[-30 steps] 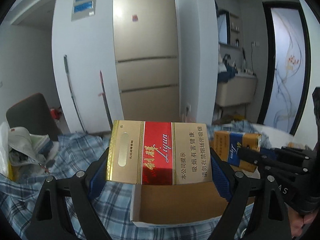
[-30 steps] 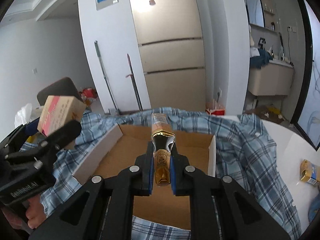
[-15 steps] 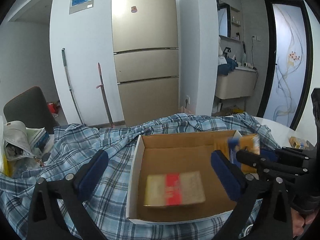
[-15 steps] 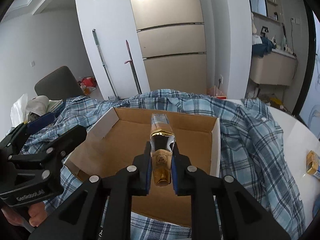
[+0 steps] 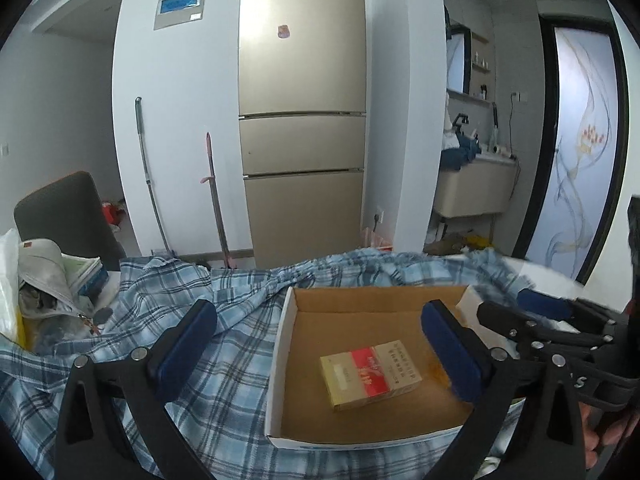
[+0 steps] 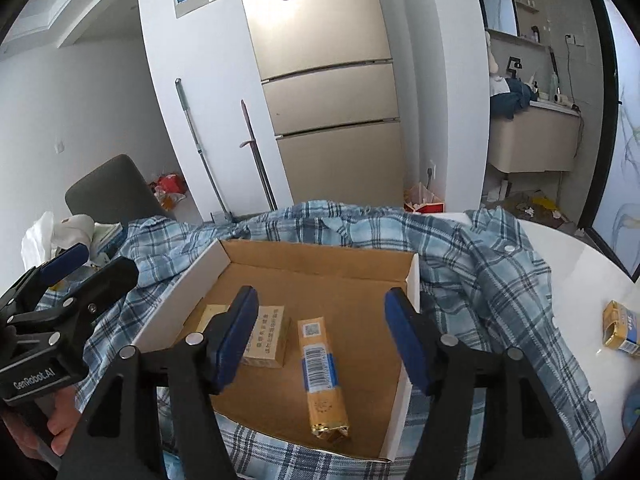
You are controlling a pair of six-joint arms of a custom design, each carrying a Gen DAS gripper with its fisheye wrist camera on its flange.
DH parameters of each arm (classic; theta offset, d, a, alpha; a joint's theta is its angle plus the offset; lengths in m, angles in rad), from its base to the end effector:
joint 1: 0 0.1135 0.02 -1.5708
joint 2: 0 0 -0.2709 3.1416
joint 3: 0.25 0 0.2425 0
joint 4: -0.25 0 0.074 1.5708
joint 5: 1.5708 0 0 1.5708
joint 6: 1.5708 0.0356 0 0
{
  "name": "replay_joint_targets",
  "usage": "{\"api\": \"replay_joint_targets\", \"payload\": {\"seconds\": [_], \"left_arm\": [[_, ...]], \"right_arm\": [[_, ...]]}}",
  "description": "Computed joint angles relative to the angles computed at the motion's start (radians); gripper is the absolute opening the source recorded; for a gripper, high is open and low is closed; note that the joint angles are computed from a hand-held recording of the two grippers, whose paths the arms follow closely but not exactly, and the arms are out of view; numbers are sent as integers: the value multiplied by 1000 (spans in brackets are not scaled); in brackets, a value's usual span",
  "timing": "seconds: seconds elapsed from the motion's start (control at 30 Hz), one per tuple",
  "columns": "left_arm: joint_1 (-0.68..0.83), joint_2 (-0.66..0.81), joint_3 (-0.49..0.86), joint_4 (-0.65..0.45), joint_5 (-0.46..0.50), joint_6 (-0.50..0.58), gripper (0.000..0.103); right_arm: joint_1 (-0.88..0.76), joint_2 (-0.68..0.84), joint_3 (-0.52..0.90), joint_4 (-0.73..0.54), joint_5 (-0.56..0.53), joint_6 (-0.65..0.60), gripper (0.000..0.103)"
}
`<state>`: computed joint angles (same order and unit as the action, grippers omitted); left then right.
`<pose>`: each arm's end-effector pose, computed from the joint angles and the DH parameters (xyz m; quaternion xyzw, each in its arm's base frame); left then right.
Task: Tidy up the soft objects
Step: 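Lower the gold lighter into the white box and open the right gripper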
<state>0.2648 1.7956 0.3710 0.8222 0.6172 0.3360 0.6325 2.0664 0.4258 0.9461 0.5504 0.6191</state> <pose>0.2552 0.0479 0.0955 0.1713 0.8377 -0.1255 0.5032 0.2308 0.1461 0.0465 0.1095 0.8722 0.0397 0.4751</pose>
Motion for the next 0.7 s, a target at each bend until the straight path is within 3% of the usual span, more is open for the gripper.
{"api": "replay_joint_targets", "payload": {"seconds": [0.33, 0.53, 0.7], "left_arm": [[121, -577, -85, -334, 124, -22, 103], [341, -849, -70, -620, 365, 43, 103], [576, -989, -50, -911, 594, 222, 103]], "right_arm": [[109, -377, -86, -213, 138, -16, 65], [292, -607, -121, -430, 321, 43, 65], [471, -702, -122, -599, 477, 147, 66]]}}
